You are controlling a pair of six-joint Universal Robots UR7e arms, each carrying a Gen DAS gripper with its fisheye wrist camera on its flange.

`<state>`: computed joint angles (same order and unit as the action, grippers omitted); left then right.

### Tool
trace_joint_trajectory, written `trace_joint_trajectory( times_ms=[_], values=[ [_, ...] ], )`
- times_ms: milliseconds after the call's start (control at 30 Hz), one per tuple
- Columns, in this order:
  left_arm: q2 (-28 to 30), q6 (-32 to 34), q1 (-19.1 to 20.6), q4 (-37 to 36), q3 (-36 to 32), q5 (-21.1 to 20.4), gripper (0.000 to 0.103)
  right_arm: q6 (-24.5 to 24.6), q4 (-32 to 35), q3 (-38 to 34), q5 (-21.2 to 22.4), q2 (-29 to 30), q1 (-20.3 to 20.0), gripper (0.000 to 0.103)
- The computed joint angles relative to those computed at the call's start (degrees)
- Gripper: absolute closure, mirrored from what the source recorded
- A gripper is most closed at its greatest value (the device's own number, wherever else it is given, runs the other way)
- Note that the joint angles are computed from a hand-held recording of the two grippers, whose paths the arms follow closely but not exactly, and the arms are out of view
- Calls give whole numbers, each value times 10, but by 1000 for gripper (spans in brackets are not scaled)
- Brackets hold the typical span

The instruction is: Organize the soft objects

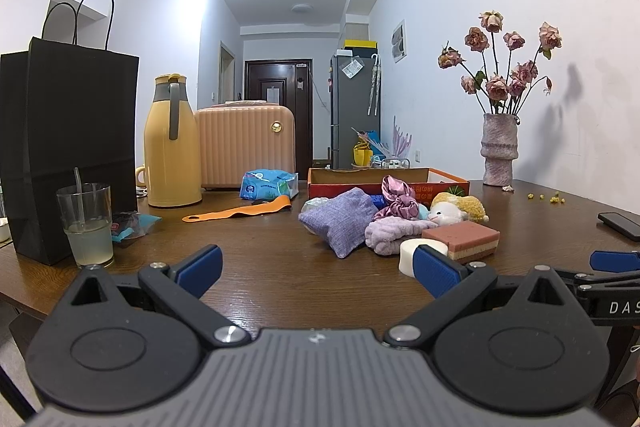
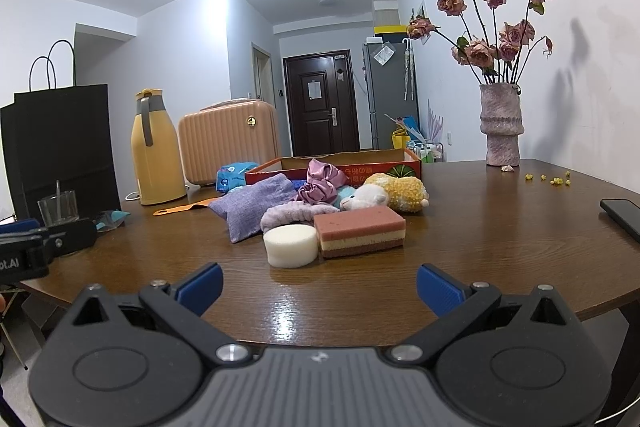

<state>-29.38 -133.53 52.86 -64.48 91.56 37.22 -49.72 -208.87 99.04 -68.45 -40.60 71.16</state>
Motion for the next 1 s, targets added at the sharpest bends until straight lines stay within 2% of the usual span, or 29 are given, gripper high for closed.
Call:
trace_joint_trajectory(
  times_ms=[900, 1000],
  values=[
    [4, -5, 5, 4, -8, 2, 0, 3, 8, -9, 7, 1, -2, 0],
    [16, -24, 21, 59, -52, 10, 0, -1, 25, -38, 9, 12, 1, 0]
  ],
)
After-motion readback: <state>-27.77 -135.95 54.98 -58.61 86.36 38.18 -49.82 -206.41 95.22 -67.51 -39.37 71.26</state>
